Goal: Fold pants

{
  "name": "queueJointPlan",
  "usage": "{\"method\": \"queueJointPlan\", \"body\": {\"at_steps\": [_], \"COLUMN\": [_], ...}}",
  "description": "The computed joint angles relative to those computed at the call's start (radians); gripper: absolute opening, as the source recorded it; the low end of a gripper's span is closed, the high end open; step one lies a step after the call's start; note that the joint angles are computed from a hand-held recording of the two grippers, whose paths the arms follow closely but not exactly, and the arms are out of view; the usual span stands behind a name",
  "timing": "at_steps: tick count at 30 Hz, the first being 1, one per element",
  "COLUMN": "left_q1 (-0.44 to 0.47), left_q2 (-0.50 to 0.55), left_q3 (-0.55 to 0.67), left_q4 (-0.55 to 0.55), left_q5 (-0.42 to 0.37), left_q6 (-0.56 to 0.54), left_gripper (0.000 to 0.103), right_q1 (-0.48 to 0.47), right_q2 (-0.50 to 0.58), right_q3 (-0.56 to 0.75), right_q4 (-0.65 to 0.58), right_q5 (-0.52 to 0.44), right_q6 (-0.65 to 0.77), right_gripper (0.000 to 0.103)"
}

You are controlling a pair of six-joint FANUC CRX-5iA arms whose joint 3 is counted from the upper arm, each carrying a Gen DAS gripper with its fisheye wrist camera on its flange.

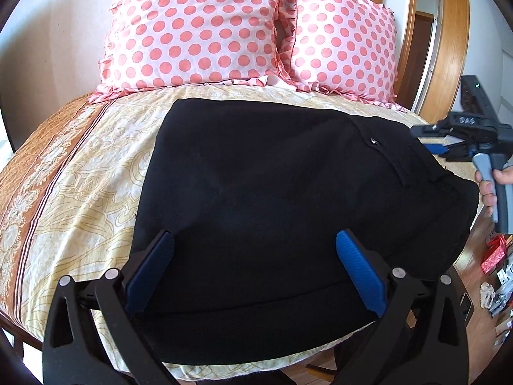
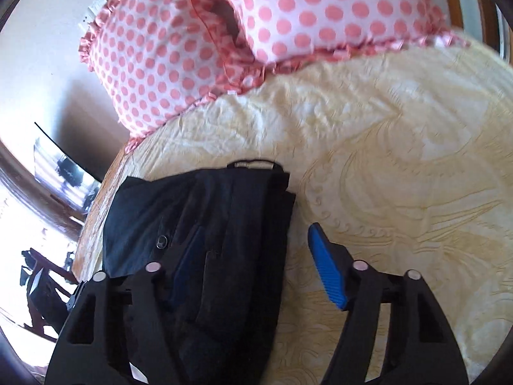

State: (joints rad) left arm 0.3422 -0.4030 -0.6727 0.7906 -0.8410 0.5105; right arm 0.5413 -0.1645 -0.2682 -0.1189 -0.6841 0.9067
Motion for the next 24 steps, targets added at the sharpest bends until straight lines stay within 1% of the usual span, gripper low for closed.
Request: {"method": "queueJointPlan", "body": {"at_steps": [2, 4, 5, 6, 7, 9, 11, 13, 14, 16, 17, 18, 19, 20, 22, 24], "left_q1": [-0.001, -0.001, -0.001, -0.001, 0.000, -0.001, -0.002, -0.002, -0.003, -0.003, -0.003, -0.002, -0.002, -0.002, -0.002, -0.004], "left_q2": [-0.001, 0.000, 0.000, 0.002, 0.001, 0.001, -0.001, -0.002, -0.002, -0.003, -0.003, -0.003, -0.002, -0.003, -0.003, -0.004], "left_q3": [-0.002, -0.004, -0.005, -0.004, -0.005, -0.006, -0.006, -0.007, -0.008, -0.008, -0.008, -0.008, -0.008, -0.008, -0.008, -0.009], "left_q4": [0.002, 0.006, 0.009, 0.010, 0.011, 0.012, 0.010, 0.011, 0.011, 0.011, 0.011, 0.011, 0.011, 0.011, 0.010, 0.010], "left_q5": [0.002, 0.003, 0.002, 0.002, 0.002, 0.003, 0.004, 0.006, 0.006, 0.006, 0.006, 0.005, 0.005, 0.005, 0.005, 0.008], "left_q6": [-0.005, -0.010, -0.013, -0.015, -0.017, -0.018, -0.014, -0.015, -0.015, -0.015, -0.015, -0.016, -0.016, -0.016, -0.014, -0.015], "left_gripper": [0.101, 0.101, 0.101, 0.101, 0.101, 0.101, 0.101, 0.101, 0.101, 0.101, 0.101, 0.101, 0.101, 0.101, 0.101, 0.101], "right_q1": [-0.002, 0.004, 0.006, 0.003, 0.010, 0.047, 0.027, -0.007, -0.009, 0.016, 0.032, 0.043, 0.052, 0.067, 0.114, 0.154], "right_q2": [0.008, 0.001, -0.003, -0.006, -0.009, -0.012, -0.002, -0.001, 0.002, 0.000, 0.000, -0.001, -0.006, -0.012, -0.029, -0.041], "right_q3": [0.000, -0.016, -0.022, -0.018, -0.019, -0.041, -0.029, -0.023, -0.022, -0.038, -0.046, -0.049, -0.057, -0.069, -0.113, -0.149], "right_q4": [-0.015, -0.026, -0.030, -0.068, -0.064, 0.027, -0.015, -0.102, -0.105, -0.041, 0.002, 0.018, 0.036, 0.077, 0.229, 0.367], "right_q5": [-0.007, 0.009, 0.020, 0.025, 0.025, 0.035, 0.038, 0.062, 0.069, 0.081, 0.085, 0.088, 0.097, 0.110, 0.135, 0.145], "right_q6": [0.014, 0.025, 0.038, 0.095, 0.111, 0.073, 0.094, 0.139, 0.143, 0.108, 0.084, 0.089, 0.084, 0.063, -0.029, -0.106], "right_gripper": [0.063, 0.062, 0.060, 0.057, 0.055, 0.055, 0.056, 0.056, 0.056, 0.056, 0.050, 0.044, 0.036, 0.029, 0.026, 0.024]}}
